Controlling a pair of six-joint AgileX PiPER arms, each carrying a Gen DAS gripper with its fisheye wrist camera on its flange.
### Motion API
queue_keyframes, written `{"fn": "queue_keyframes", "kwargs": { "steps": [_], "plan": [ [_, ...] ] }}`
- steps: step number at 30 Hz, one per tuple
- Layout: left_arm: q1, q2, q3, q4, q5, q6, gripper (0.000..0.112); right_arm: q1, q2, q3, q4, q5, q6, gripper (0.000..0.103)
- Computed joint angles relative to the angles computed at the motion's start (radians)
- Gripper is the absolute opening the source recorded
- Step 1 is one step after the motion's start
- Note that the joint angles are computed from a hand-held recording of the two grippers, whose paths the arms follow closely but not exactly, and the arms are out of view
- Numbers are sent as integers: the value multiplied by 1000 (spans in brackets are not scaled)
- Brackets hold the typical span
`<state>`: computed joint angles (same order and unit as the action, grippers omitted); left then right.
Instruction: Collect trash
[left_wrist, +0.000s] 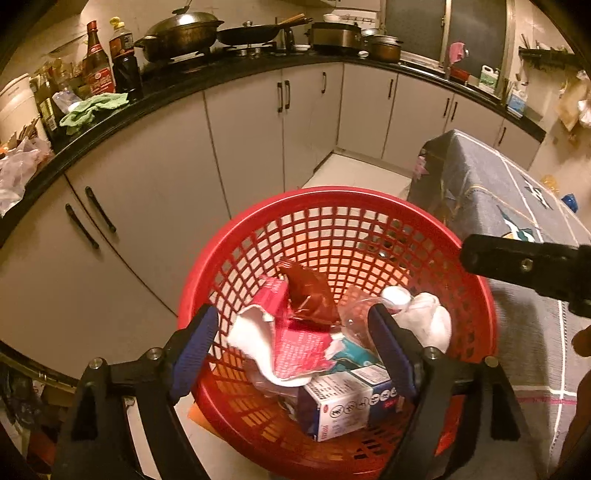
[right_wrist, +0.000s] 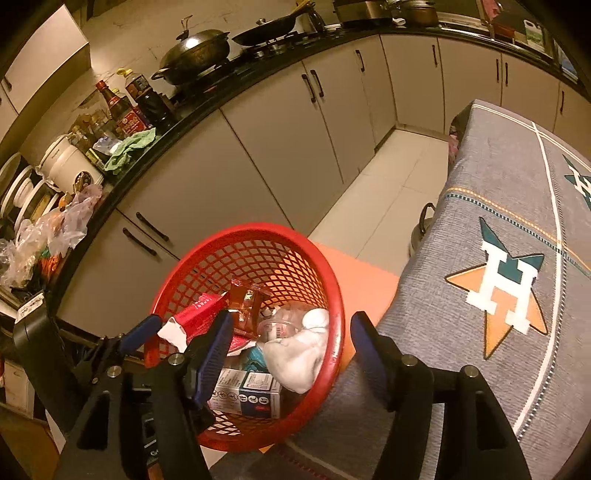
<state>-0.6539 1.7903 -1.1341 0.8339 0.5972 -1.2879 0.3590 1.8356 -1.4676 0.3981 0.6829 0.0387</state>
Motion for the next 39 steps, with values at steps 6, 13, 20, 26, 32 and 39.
{"fn": "queue_keyframes", "kwargs": {
  "steps": [6, 13, 20, 26, 32, 39],
  "plan": [
    [1, 2, -1, 19, 20, -22, 84, 20, -8, 3, -99, -15, 82, 72],
    [-28, 3, -3, 64, 50, -50, 88, 32, -11, 14, -172, -27, 137, 74],
    [-24, -31, 31, 93, 42, -102, 88, 33, -23, 23, -238, -33, 194, 76],
    [-68, -37, 21, 176, 156, -182, 97, 57, -40, 34, -363, -35, 280, 82],
    [-110, 35, -103, 144, 369, -92, 97, 79, -62, 57, -438, -41, 329, 83],
    [-190, 57, -136, 221, 579, -168, 97, 97, -124, 132, -548, -72, 410, 85]
  ]
}}
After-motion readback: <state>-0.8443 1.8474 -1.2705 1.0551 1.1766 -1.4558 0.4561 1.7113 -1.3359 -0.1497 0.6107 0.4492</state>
